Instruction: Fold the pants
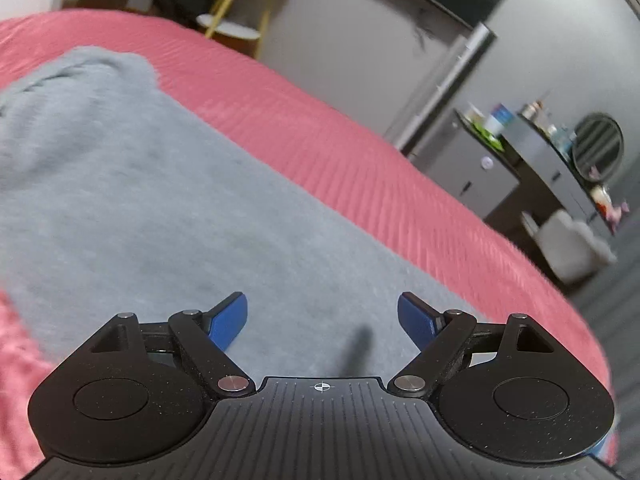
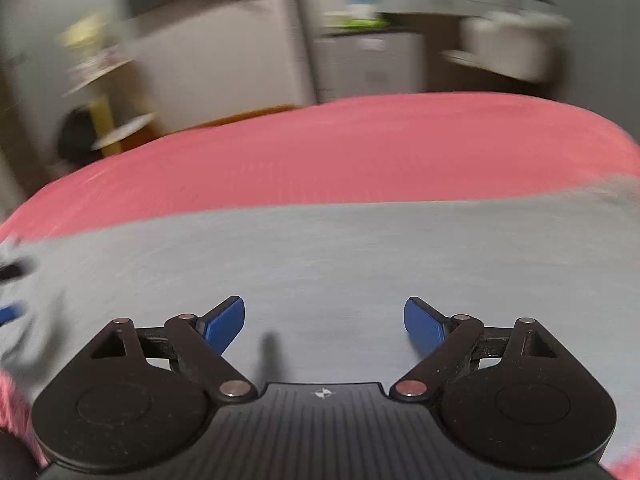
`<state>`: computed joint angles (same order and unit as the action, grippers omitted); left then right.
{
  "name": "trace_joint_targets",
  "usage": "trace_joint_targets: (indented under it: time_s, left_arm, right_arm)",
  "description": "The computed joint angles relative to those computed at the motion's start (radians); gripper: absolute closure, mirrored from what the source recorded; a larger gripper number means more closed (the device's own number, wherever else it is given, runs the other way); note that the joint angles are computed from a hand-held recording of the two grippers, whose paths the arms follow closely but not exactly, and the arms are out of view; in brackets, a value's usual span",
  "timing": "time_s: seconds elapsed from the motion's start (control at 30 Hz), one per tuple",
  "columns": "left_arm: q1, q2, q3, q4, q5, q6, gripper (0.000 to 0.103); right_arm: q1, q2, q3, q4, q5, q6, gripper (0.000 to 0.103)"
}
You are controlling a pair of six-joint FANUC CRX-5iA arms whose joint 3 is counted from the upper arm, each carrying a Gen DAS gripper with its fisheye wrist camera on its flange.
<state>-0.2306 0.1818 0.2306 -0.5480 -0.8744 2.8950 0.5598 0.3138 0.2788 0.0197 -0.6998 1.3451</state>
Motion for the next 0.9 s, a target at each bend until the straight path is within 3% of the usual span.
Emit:
trace_joint_targets:
  time_s: [0.07,0.1,0.13,0.2,0.27,0.37,0.43,0.57,0.63,0.7,0.8,0.9]
  left_arm:
    - [-0.029,0.066,0.075,-0.054,-0.089,-0.080,0.016]
    - [-0.041,0.072,0.079,-0.084,-0.116,-0.107,0.015]
    - [-0.053,0.089,0.097,-0.121,-0.144,-0.141,0.011]
    - [-0.085,0.104,0.117,-0.187,-0.217,-0.151,0.005]
    - [-0.103,0.114,0.130,-0.226,-0.270,-0.094,0.005]
    - [-0.110,0.118,0.134,-0.246,-0.281,-0.061,0.003]
    - [-0.114,0.115,0.131,-0.257,-0.294,-0.064,0.002]
    - [-0.131,0.113,0.137,-0.284,-0.326,-0.054,0.002]
    - [-0.144,0.127,0.159,-0.296,-0.370,-0.033,0.002]
    - [-0.143,0.127,0.167,-0.290,-0.406,-0.007,0.003]
    - [-0.128,0.090,0.129,-0.251,-0.380,0.059,0.003]
    - [-0.115,0.050,0.080,-0.207,-0.311,0.098,0.003]
  right_arm:
    - [0.030,0.007,-0.046,0.052,0.044,0.073,0.016]
    - [0.046,0.006,-0.098,0.143,0.082,0.082,0.015]
    - [0.051,-0.004,-0.160,0.223,0.145,0.083,0.006]
    - [0.034,-0.016,-0.225,0.300,0.245,0.022,0.004]
    - [0.002,0.006,-0.218,0.371,0.238,-0.158,0.004]
    - [-0.047,0.013,-0.228,0.426,0.247,-0.358,0.004]
    - [-0.069,0.016,-0.273,0.601,0.248,-0.551,0.004]
    - [-0.098,0.011,-0.299,0.710,0.200,-0.795,0.004]
    - [-0.116,0.010,-0.297,0.763,0.115,-0.917,0.006]
    - [-0.132,-0.003,-0.275,0.690,0.045,-0.992,0.015]
    - [-0.200,-0.121,-0.312,0.394,0.120,-1.001,0.031]
    - [-0.254,-0.225,-0.385,0.249,0.131,-0.992,0.047]
